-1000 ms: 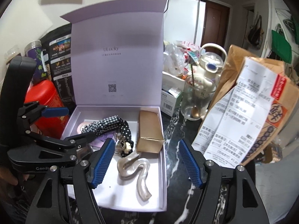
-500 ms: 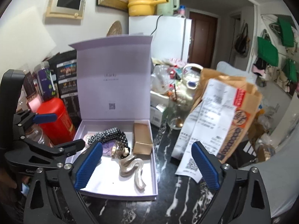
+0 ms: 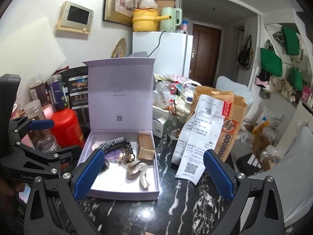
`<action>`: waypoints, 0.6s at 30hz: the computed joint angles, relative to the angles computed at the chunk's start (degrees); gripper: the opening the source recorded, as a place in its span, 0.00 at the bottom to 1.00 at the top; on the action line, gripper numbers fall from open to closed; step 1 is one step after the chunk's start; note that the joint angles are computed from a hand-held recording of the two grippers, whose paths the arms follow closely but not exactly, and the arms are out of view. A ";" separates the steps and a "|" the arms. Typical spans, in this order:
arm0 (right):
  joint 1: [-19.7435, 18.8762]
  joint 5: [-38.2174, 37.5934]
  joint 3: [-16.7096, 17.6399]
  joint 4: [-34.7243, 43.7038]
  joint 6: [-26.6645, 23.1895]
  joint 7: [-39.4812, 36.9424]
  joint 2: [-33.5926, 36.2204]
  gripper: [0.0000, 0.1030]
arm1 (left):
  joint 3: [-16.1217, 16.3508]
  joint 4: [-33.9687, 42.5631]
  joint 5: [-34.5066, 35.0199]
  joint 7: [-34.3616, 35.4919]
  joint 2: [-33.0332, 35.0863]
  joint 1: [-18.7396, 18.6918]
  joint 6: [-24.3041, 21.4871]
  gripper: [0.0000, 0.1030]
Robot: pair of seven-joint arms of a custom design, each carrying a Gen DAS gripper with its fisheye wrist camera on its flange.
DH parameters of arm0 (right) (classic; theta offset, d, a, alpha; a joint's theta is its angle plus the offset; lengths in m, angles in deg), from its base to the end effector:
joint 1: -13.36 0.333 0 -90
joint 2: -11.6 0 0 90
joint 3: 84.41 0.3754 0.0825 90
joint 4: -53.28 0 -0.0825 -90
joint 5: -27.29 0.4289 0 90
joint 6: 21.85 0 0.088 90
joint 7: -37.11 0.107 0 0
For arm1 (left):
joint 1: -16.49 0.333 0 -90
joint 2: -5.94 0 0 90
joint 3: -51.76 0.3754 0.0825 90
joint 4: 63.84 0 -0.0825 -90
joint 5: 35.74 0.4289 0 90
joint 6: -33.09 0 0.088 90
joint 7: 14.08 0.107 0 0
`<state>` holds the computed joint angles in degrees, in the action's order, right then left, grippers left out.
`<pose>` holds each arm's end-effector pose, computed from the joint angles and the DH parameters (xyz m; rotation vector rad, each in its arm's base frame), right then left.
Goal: Organize rigid objects
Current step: 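Withdraw both grippers up and away from the lavender box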
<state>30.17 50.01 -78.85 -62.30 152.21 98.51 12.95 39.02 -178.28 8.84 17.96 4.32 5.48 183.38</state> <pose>0.6088 0.2180 0.5962 -1.9181 1.1176 -0.6936 0.5710 -0.2708 0.5821 -1.7340 1.6739 -0.7264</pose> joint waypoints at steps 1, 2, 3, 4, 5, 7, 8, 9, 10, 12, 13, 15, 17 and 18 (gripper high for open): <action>-0.01 0.93 0.14 -0.54 0.20 -0.81 -0.46 1.00 | -0.09 -0.53 0.08 -0.28 -0.60 -0.09 -0.27 0.99; 0.09 2.12 0.20 -1.27 0.39 -1.85 -1.10 1.00 | -0.31 -1.08 0.34 -0.84 -1.25 -0.17 -0.75 0.99; 0.30 2.50 0.10 -2.06 0.58 -2.13 -1.74 1.00 | -0.51 -1.50 0.75 -1.44 -1.66 -0.15 -0.95 0.99; 0.54 2.60 -0.09 -2.71 0.79 -2.18 -2.20 1.00 | -0.75 -1.96 1.26 -2.11 -2.11 -0.12 -1.10 0.99; 0.81 2.62 -0.30 -3.35 1.08 -2.14 -2.62 1.00 | -1.04 -2.61 1.80 -2.88 -2.74 -0.11 -1.33 0.99; 1.33 2.20 -0.73 -5.18 1.69 -1.60 -3.86 1.00 | -1.53 -3.57 2.30 -3.75 -3.61 -0.02 -1.62 0.99; 1.54 1.55 -0.93 -6.10 1.97 -0.76 -4.43 1.00 | -1.82 -4.23 2.54 -4.22 -4.16 0.00 -1.71 0.99; 1.78 0.96 -1.18 -6.58 2.05 -0.06 -4.76 1.00 | -2.06 -4.71 2.68 -4.58 -4.50 0.07 -1.66 0.99; 1.93 0.13 -1.31 -7.42 2.22 0.93 -5.28 1.00 | -2.30 -5.35 2.77 -5.03 -4.98 0.11 -1.59 0.99; 2.81 -0.01 -2.01 -8.91 2.48 1.26 -6.30 1.00 | -2.79 -6.49 2.77 -5.75 -5.79 0.20 -1.65 0.99; 3.14 -0.27 -2.25 -9.74 2.53 1.69 -6.86 1.00 | -3.02 -6.99 2.80 -6.07 -6.15 0.27 -1.69 0.99; 3.34 -1.80 -2.45 -11.08 2.64 3.37 -7.71 1.00 | -3.53 -8.22 2.94 -6.90 -7.02 0.38 -1.75 0.99; 3.08 -4.33 -2.20 -12.61 3.22 5.72 -8.52 1.00 | -4.01 -9.51 2.96 -7.58 -7.95 0.47 -1.86 0.99; 2.72 -5.84 -1.90 -13.59 3.42 7.23 -9.12 1.00 | -4.21 -10.01 2.91 -7.79 -8.30 0.54 -1.86 0.99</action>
